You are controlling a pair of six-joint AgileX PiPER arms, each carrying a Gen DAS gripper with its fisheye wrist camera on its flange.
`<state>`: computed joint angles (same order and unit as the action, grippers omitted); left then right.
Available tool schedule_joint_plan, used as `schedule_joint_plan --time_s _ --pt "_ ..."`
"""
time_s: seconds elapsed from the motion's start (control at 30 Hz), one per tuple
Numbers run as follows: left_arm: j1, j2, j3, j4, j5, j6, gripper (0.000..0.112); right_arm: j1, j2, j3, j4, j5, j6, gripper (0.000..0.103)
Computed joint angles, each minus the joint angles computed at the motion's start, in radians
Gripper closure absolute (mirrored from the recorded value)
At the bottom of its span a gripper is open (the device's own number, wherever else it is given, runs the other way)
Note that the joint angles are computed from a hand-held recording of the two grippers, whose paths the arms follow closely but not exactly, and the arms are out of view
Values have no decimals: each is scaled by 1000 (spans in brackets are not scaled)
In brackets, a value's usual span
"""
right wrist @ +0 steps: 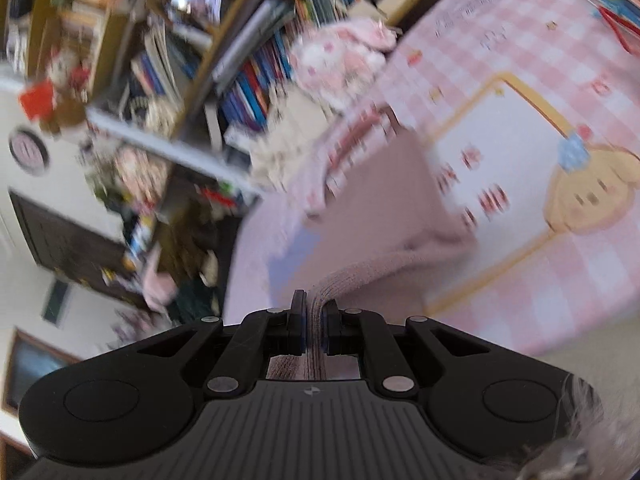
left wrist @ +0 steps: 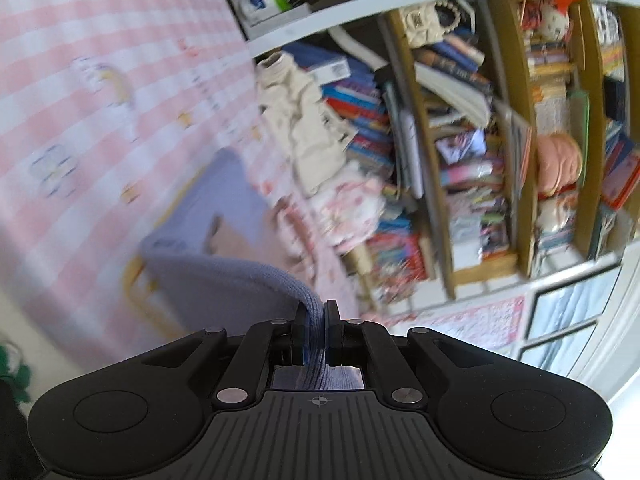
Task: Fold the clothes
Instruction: 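Fold the hem up toward the collar with both grippers and open them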
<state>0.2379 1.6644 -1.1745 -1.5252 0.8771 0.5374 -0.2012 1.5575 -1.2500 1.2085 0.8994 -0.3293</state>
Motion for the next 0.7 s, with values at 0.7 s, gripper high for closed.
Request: schedule_joint_plan --time_s 0.7 --pt "-57 747 -1156 429 145 -682 107 121 569 -718 -306 -150 548 95"
